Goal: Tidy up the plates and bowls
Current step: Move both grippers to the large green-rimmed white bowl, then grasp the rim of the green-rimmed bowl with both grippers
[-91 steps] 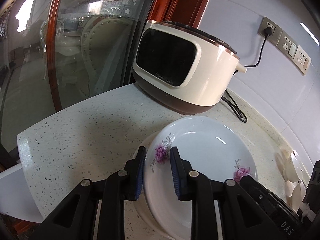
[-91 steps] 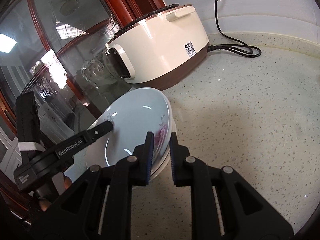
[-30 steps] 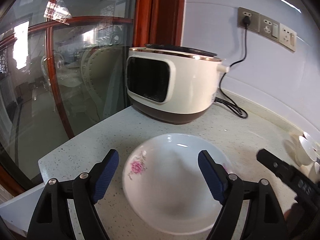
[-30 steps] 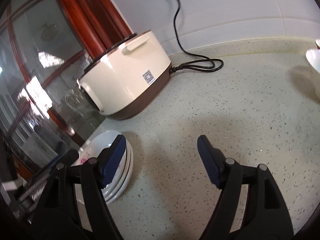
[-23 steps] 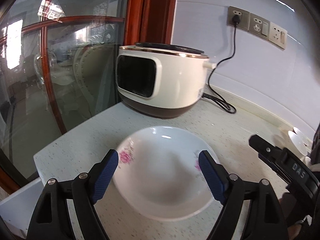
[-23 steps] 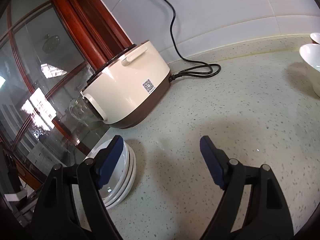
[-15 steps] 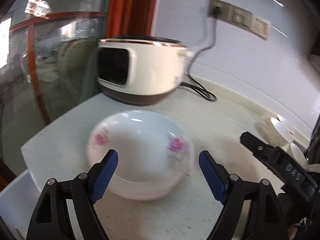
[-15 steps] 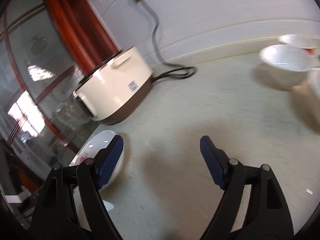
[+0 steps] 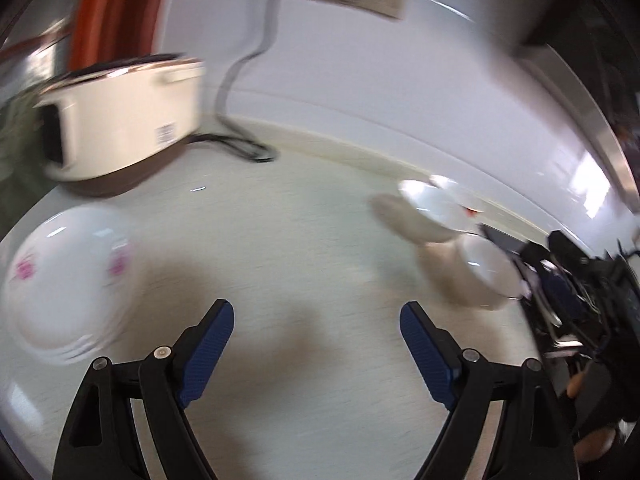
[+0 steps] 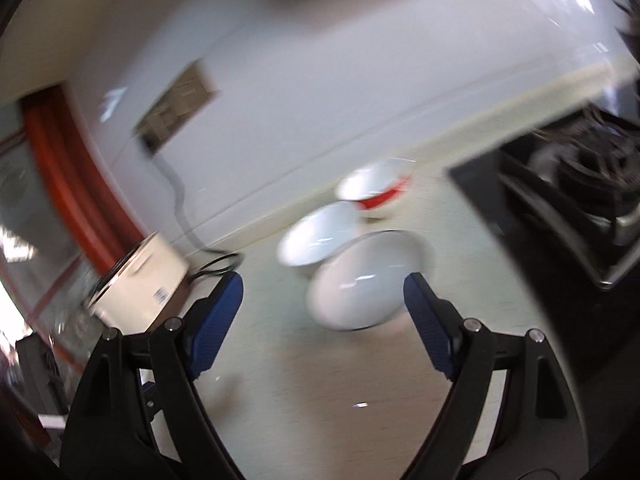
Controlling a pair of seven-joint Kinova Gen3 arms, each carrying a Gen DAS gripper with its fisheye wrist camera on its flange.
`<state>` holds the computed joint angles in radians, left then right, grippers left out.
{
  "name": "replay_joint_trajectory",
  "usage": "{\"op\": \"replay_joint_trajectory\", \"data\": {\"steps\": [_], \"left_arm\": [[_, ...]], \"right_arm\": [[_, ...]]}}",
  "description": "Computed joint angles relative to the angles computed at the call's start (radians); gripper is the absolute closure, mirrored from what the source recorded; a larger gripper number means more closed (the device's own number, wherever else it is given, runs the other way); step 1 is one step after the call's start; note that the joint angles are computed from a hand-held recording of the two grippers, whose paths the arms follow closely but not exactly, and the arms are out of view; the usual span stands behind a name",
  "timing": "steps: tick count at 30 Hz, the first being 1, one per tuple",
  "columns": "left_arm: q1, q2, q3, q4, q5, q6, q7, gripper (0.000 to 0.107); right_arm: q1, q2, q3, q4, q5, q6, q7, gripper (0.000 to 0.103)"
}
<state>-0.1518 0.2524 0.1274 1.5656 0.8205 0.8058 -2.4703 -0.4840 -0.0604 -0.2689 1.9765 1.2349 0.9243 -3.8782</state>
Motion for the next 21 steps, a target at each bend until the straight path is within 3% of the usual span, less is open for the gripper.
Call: {"op": "replay_joint_trajectory", "data": {"steps": [4,8,12,16,19,20,21], "left_arm": [[0.072,0.07,0.035,-0.09,-0.033,0.079,0.101,0.021],[0.133,0.144,0.063,-0.181,-0.072,0.138,0.234,0.021],[0.19,0.202,0.078,-0.245,-0.112,0.128,0.35,0.021],[0.234,0.249,0.087,-0.294,-0.169,0.093,0.441,0.021],[0.242,0.259,0.103,-0.292,-0.202,0.061,0.454,0.025],[0.238,0.258,0.114,-0.278,-0.203,0.044,0.436,0.03],[0.234,0.26,0.118,-0.277,-0.205,0.04,0.422,0.04]], "right_arm": [[0.026,-0.023,0.125,0.009,-0.161,-0.131,0.136,0.019],[0.144,-0.043,0.077,0.027,-0.243,-0.213,0.215,0.019],[0.192,-0.033,0.087,0.03,-0.287,-0.29,0.269,0.019],[0.229,-0.003,0.112,0.01,-0.388,-0.371,0.398,0.019],[0.237,0.025,0.12,0.01,-0.416,-0.422,0.456,0.029],[0.239,0.034,0.126,0.011,-0.436,-0.437,0.478,0.031],[0.243,0.037,0.135,0.015,-0.461,-0.46,0.498,0.042]]}}
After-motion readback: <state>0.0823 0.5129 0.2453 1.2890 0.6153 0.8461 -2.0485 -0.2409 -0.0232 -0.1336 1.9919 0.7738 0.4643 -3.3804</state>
